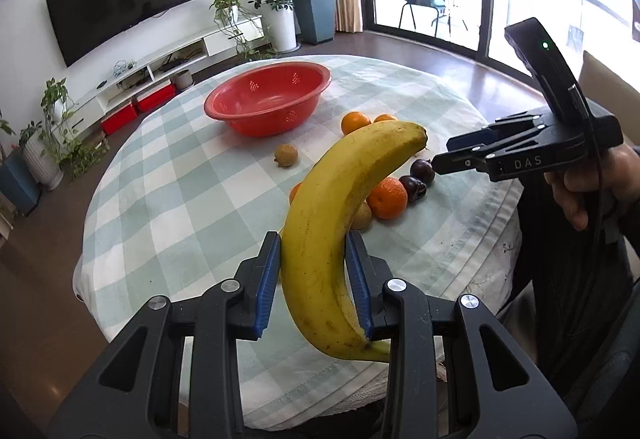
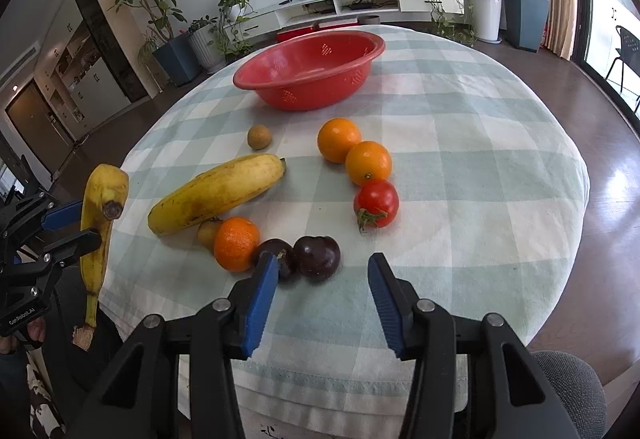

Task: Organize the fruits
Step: 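Lift the banana with the left tool while the right tool grasps a mandarin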

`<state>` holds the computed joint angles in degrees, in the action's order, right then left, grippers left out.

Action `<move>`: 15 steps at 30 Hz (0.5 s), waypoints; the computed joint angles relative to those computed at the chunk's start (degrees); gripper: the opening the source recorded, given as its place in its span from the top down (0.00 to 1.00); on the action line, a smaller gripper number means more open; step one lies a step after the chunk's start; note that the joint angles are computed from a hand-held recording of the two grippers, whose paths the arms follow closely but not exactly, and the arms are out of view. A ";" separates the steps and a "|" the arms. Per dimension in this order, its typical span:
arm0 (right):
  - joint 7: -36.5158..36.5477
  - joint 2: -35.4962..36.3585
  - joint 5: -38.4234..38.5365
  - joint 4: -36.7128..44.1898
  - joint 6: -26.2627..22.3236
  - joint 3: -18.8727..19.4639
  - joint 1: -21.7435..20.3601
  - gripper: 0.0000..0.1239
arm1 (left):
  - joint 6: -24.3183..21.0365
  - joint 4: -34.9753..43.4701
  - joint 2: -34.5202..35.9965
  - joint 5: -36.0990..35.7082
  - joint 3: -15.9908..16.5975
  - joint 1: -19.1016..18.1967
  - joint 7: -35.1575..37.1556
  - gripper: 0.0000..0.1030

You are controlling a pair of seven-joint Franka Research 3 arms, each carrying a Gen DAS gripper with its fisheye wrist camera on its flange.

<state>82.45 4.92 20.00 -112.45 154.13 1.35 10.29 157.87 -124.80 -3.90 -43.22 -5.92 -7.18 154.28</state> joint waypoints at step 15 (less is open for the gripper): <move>-14.36 3.47 0.84 7.47 -5.09 2.12 2.41 0.59 | -4.46 -1.29 -1.53 -15.01 1.04 0.56 3.36 0.70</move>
